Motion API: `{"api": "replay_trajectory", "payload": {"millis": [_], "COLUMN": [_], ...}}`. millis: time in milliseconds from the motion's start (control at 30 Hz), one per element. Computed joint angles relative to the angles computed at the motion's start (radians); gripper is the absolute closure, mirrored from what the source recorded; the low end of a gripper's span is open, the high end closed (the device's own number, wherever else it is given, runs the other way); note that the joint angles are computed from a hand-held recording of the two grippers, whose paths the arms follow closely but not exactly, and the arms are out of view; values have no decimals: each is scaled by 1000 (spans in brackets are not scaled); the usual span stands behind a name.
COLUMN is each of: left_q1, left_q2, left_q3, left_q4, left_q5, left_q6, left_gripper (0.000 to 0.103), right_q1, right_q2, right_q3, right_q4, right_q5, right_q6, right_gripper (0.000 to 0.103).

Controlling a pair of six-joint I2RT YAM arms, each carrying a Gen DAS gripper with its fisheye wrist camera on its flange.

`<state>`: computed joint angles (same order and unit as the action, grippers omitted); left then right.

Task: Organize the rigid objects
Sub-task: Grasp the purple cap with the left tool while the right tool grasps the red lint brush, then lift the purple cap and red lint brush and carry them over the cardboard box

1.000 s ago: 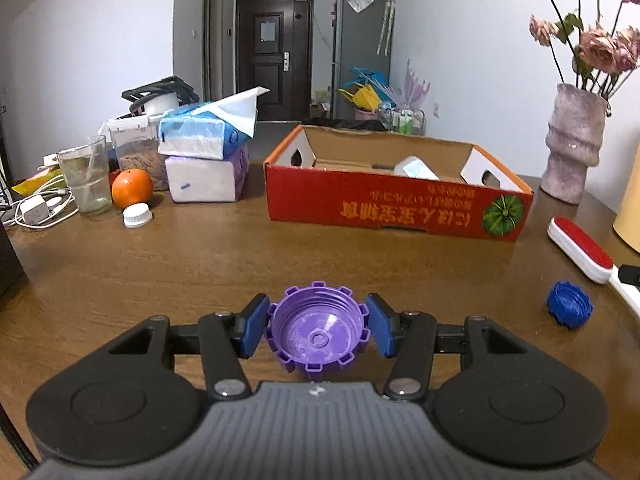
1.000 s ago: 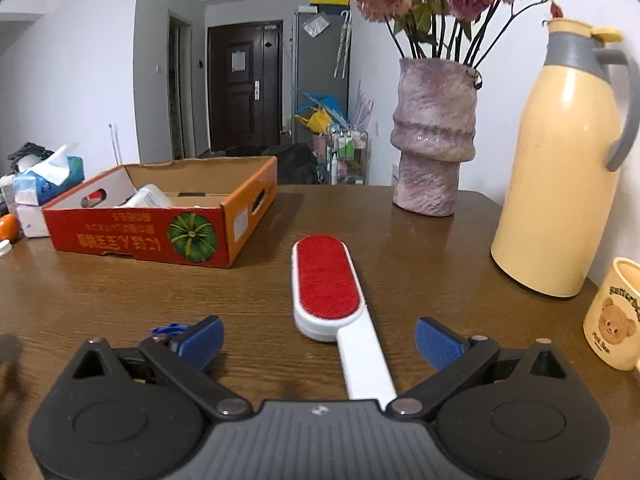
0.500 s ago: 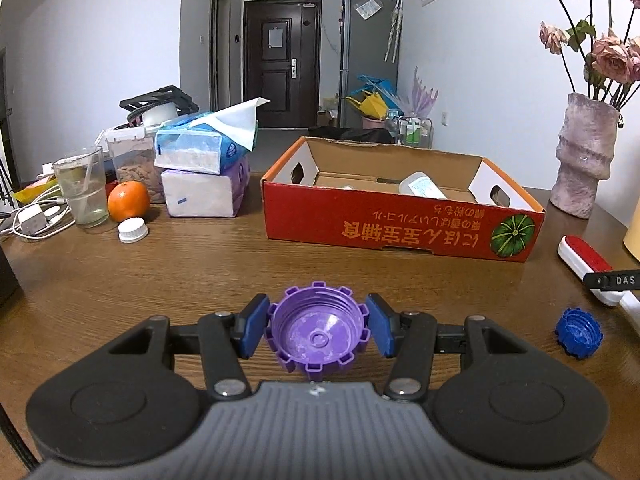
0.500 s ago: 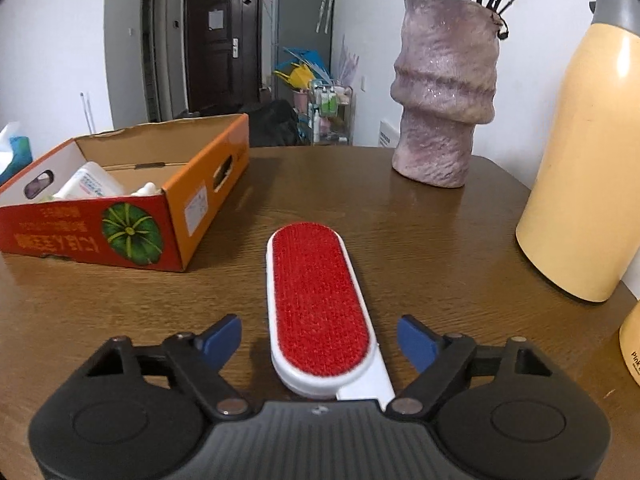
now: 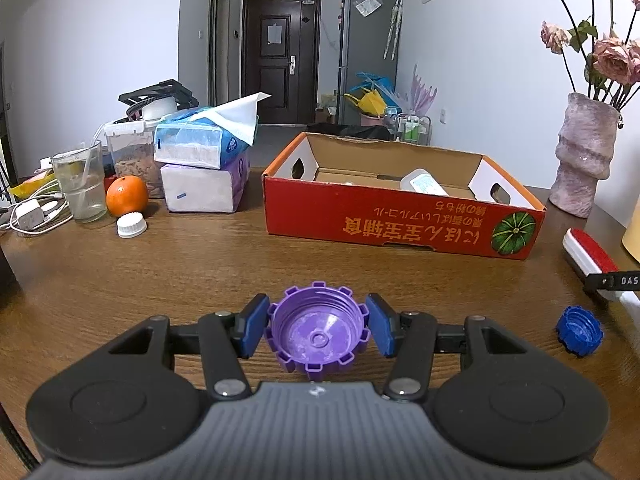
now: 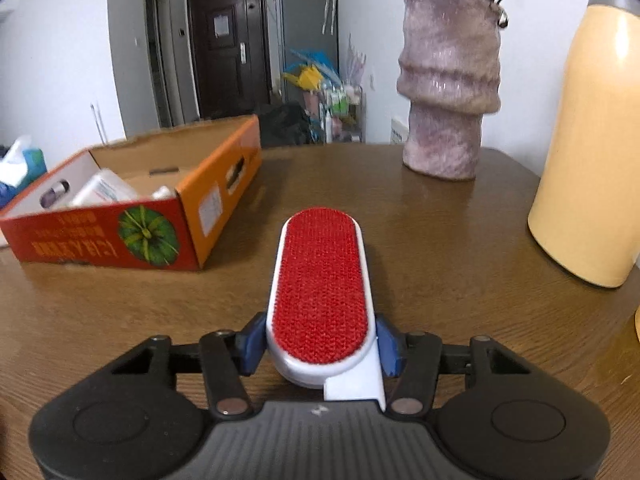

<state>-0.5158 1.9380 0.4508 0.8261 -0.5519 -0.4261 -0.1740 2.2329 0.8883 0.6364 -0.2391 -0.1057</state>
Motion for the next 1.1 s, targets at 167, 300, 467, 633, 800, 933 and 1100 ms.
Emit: {"api": "replay_trajectory", "payload": {"millis": [167,300,467,633,800,933,1100], "left_q1": [-6,-15,-25,-25,-7,10,35], "left_q2": [-18,-36,-53,-64,-53,-30,4], "left_q3": [-8,-7,8,34,90,147,219], "left_q4": [8,14,17,13,0,-3,-15], "left_q5": [-3,-13,-17,-14,9,27,49], "left_q6": [8,20,36,52,73,93,109], "left_gripper": [49,49,49,49,49,49,49], "right_q1": [-12,-12,-1,33,76,109,150], "right_q2": [-69,-126,-190,-227,-241,-239,-216], "right_q3": [-71,-127,-181,-206,-199,-181,-128], "right_q4": [62,110,147,159,154,152,135], "right_q5": [-48,-73,-94,-96,-83,-70,-50], "right_q6": [11,3,10,26,41,58,84], "right_gripper": [48,48,48,48,48,48,48]}}
